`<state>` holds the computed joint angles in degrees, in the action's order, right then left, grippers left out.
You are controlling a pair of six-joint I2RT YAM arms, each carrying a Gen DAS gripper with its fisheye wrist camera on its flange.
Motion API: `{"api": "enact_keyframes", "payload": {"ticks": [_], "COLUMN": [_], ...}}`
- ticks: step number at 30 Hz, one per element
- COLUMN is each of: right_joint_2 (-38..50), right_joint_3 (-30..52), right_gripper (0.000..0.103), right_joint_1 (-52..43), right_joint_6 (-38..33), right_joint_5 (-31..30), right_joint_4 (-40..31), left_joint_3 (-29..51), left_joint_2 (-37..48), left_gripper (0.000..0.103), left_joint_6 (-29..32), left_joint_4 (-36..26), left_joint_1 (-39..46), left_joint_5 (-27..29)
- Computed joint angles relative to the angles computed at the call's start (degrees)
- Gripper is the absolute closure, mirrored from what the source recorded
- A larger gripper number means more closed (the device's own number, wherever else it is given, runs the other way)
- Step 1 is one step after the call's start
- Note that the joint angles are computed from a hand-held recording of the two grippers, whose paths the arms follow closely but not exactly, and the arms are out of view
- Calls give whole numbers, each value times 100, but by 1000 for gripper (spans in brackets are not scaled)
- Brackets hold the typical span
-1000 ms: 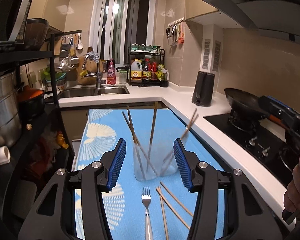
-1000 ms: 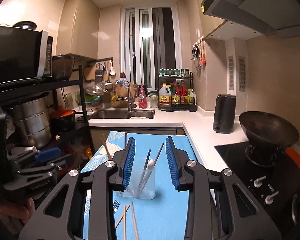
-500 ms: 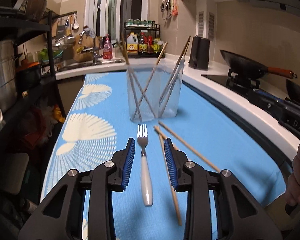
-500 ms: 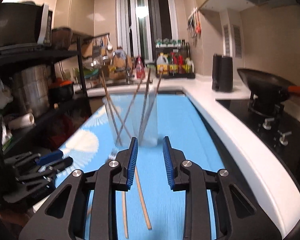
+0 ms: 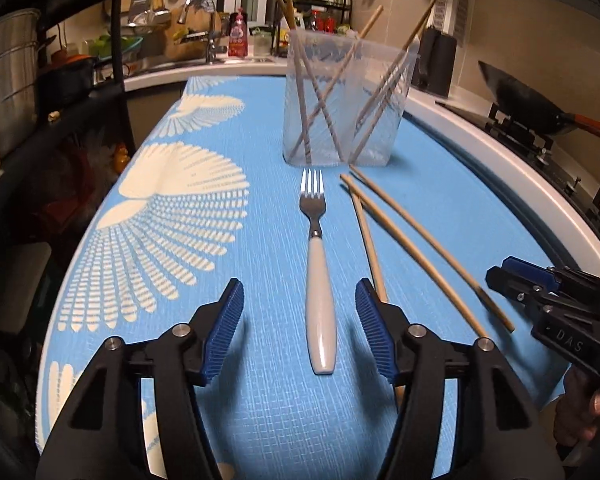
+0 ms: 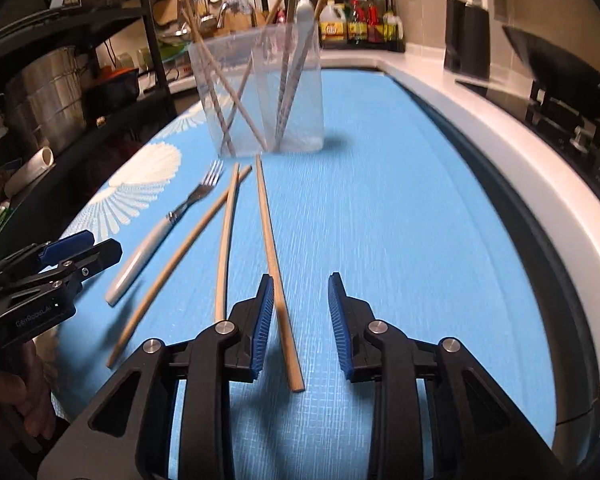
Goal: Organize utensils
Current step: 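Move both open tools back down to the utensils on the tablecloth, then grasp a wooden chopstick with the right tool while the left tool opens around the white-handled fork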
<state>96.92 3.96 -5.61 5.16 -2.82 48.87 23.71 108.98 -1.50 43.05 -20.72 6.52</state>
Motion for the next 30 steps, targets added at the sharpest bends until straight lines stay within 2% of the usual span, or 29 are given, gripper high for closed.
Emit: {"api": "enact_keyframes", "payload": {"ticks": [4, 12, 15, 21, 25, 30], "right_joint_2": [671, 858, 917, 996, 996, 1001], "right_joint_3": [127, 124, 77, 38, 13, -41], "right_gripper": [70, 69, 75, 96, 96, 97], "right_joint_1": [89, 357, 441, 697, 728, 677], "right_joint_6": [-95, -190, -221, -297, -301, -245], "right_joint_5": [10, 368, 435, 519, 500, 424], "right_joint_4": [313, 545, 698, 875, 910, 989], "left_joint_3": [105, 155, 183, 183, 200, 155], "left_joint_2": [257, 350, 392, 384, 391, 367], "left_gripper": [44, 45, 51, 70, 84, 85], "left_joint_6": [-57, 14, 25, 77, 93, 109], "left_joint_4": [-13, -88, -125, -123, -133, -82], "left_joint_1": [-85, -309, -344, -372, -374, -335], "left_joint_5": [-41, -126, -183, -221, -208, -152]}}
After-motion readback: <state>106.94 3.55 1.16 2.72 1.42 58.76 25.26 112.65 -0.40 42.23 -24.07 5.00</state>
